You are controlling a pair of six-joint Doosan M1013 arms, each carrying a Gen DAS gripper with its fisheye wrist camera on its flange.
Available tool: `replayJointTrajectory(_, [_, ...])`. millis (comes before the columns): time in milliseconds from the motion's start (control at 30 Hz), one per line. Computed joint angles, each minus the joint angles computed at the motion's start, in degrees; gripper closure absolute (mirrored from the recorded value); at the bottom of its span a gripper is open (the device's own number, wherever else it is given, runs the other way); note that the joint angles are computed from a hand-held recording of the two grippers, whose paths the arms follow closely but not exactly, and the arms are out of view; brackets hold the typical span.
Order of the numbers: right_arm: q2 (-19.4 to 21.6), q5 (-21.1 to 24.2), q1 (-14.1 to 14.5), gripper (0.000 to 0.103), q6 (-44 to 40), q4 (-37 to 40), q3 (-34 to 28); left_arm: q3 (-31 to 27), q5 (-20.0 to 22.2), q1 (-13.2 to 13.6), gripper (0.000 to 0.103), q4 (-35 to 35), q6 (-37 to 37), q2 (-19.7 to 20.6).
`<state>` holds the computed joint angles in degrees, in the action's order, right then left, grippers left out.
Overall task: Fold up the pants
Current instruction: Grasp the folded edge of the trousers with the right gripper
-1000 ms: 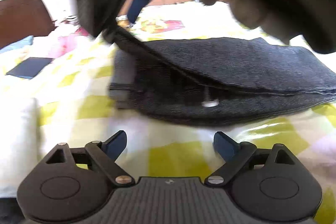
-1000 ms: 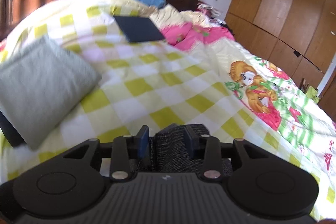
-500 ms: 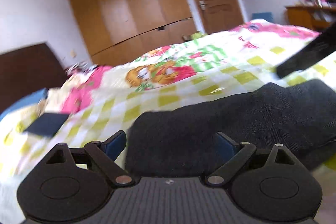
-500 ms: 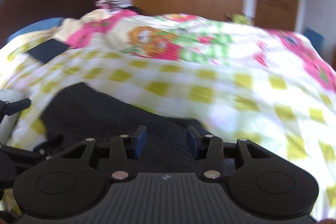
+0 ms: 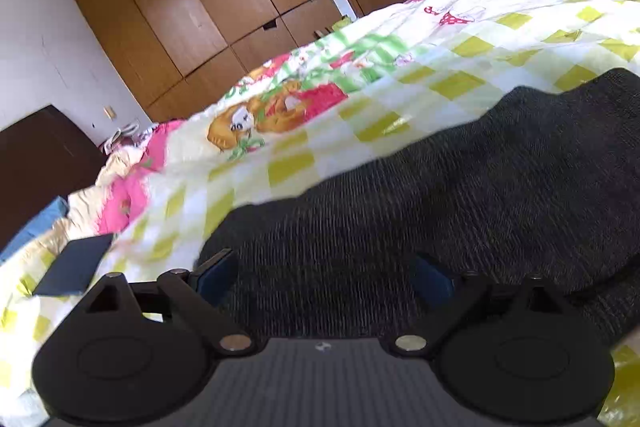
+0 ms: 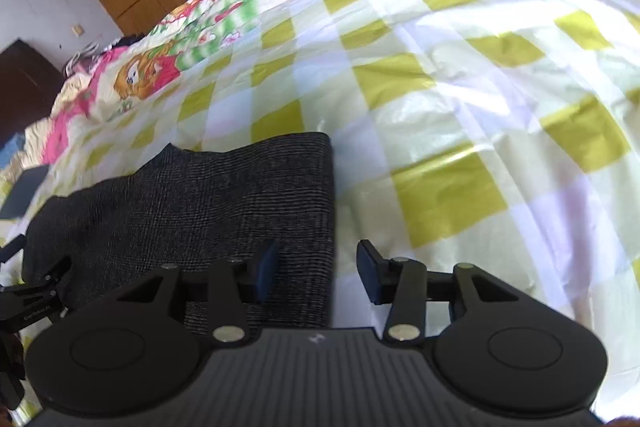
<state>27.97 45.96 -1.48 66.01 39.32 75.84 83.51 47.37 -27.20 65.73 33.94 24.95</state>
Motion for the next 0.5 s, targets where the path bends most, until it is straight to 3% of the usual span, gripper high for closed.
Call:
replayJointTrajectory(167, [2.77,8.80,-1.82,0.048,-3.44,11.63,-2.55,-1.66,-1.65,-0.89,0.000,-2.43,3.93,1.21])
replayJointTrajectory(333, [5.29,17.77,-4.56,0.048,-5.96,22.85,-4.25,-2.42,-1.65,-2.15,0.000,-1.34,10.07,2.49])
replayJointTrajectory(400, [6.66,21.72,-4.99,0.048,-7.62,24.70,-5.71,-2.83,-1.97,-2.11,0.000,-2.17,10.72,2.54])
replayJointTrajectory(500, [8.53,22.09,-4.34,0.052,-5.58,23.17,-7.84,-3.76,-1.63,-2.06,0.000,-3.99,12.12,2.85])
